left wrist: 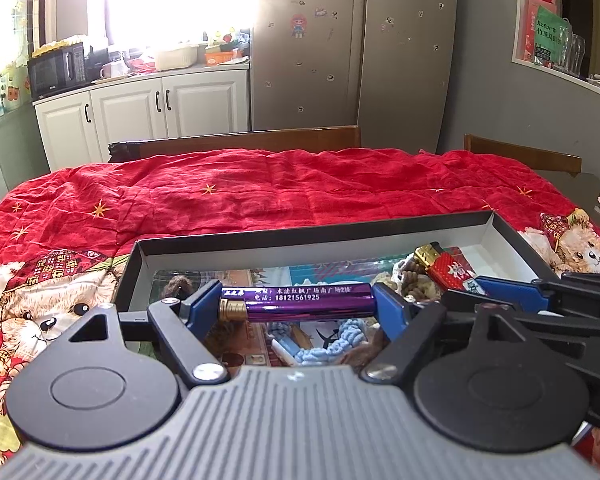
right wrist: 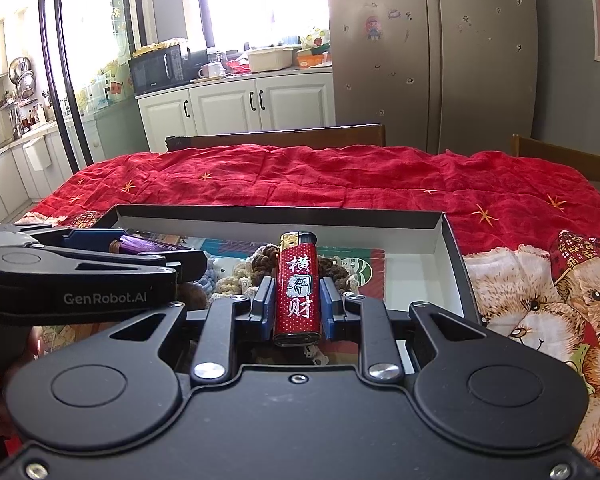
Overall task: Organize objects
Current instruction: 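Lower the purple lighter into the tray while the right tool lowers the red lighter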
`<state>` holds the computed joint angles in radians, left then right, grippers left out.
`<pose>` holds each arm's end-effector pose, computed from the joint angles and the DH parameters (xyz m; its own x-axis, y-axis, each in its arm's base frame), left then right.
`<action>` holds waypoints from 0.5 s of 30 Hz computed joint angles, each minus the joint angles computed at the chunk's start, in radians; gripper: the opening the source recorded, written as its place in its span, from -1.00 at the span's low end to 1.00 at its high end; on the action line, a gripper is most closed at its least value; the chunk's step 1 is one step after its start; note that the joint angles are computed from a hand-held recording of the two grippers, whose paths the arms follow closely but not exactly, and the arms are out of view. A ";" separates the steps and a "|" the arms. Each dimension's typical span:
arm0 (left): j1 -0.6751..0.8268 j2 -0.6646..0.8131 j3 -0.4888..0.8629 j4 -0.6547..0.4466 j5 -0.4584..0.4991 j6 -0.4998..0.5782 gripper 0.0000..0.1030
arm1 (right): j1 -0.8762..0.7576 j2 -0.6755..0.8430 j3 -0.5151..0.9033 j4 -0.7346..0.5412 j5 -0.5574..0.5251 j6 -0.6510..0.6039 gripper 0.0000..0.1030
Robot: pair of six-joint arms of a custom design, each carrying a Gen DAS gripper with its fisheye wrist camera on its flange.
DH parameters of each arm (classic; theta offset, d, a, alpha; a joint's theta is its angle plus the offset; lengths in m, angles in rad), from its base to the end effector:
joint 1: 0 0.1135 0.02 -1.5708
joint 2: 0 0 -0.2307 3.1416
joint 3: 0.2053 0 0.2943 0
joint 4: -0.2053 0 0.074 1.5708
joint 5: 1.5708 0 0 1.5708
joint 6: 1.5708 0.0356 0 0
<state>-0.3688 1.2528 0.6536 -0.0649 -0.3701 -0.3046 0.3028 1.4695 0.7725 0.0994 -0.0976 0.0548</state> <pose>0.2882 -0.0976 0.1536 -0.5696 -0.0796 -0.8181 -0.1052 0.9942 -0.0235 0.3298 0.1067 0.1425 -0.5567 -0.1168 -0.8224 -0.3437 0.9337 0.1000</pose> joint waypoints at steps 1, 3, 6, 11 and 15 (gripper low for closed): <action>0.000 0.001 0.000 0.000 -0.001 0.000 0.56 | 0.000 0.001 0.000 0.000 0.001 -0.001 -0.56; 0.000 0.001 0.000 0.000 -0.001 0.000 0.57 | 0.000 0.001 0.000 0.000 0.000 0.000 -0.56; -0.001 0.001 0.001 0.000 -0.004 0.001 0.57 | -0.001 0.003 -0.001 0.001 -0.002 -0.001 -0.56; -0.001 0.002 0.001 0.001 -0.004 0.000 0.59 | -0.005 0.007 0.000 0.004 -0.008 0.003 -0.55; -0.003 0.002 0.001 0.000 -0.007 -0.001 0.60 | -0.006 0.005 0.000 0.005 -0.011 0.006 -0.54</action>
<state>-0.3721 1.2543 0.6542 -0.0652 -0.3770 -0.3055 0.2964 1.4747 0.7722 0.1044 -0.1083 0.0607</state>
